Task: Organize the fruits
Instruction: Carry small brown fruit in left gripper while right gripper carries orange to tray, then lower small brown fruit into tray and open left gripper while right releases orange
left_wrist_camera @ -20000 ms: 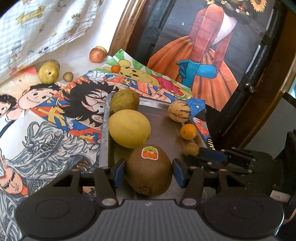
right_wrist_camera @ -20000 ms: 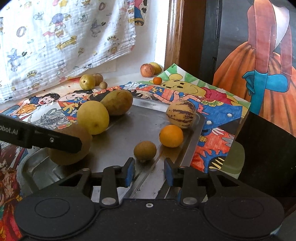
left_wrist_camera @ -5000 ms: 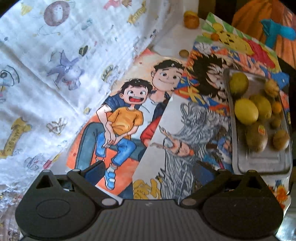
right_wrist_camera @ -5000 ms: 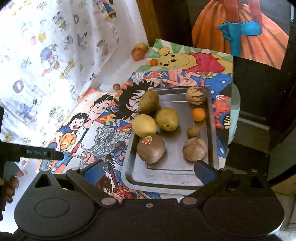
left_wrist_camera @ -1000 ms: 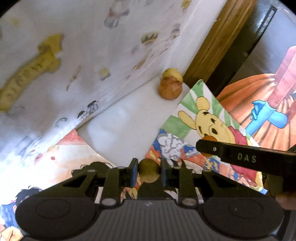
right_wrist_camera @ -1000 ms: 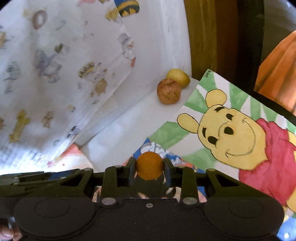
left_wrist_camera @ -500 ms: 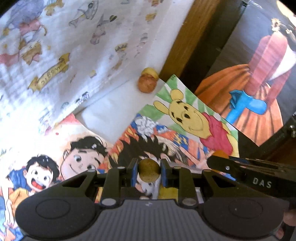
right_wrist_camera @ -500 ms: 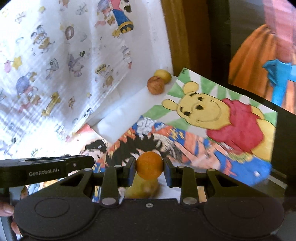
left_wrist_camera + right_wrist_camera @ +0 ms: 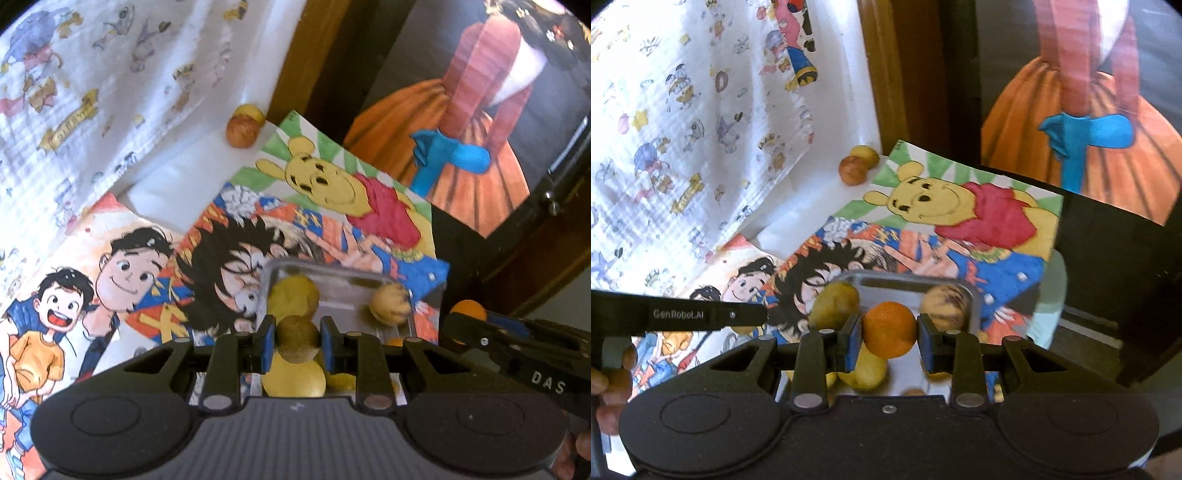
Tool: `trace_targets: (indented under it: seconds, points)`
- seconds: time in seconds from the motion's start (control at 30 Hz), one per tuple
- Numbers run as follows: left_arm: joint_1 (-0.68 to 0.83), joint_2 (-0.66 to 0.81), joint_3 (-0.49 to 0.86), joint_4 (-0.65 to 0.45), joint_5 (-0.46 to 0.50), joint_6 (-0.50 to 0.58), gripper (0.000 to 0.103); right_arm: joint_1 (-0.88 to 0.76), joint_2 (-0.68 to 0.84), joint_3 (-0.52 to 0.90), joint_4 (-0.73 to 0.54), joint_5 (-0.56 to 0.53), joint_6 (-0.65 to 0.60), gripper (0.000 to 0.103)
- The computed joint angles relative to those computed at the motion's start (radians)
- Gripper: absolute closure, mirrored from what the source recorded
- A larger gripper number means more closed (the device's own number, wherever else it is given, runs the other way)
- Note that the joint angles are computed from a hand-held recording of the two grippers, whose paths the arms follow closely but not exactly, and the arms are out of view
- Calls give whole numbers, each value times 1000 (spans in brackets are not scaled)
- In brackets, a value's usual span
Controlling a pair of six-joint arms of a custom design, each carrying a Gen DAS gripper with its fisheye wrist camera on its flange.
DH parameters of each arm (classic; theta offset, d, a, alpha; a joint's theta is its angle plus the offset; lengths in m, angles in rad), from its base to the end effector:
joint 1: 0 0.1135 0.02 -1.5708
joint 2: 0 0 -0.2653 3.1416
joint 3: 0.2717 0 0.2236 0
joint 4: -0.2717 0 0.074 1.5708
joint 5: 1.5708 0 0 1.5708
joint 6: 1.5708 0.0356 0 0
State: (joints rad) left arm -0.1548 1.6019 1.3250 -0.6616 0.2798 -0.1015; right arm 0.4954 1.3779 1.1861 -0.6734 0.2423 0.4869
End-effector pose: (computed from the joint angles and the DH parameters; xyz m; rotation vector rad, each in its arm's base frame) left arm 0.3105 -0.0584 0.2902 0.1827 2.5088 -0.4560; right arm 0.2349 0.1172 0.3091 0.0976 2.4065 0.1595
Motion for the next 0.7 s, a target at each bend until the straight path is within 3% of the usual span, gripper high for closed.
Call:
trace_targets:
  seconds: [0.43,0.7]
  points:
    - [-12,-77,-91,-102,11,140,75,273,-141,-127,-177,267,360,69]
    - [-19,-120,-156,-129,-10,218,75,374,-105,-125,-208,285,485,69]
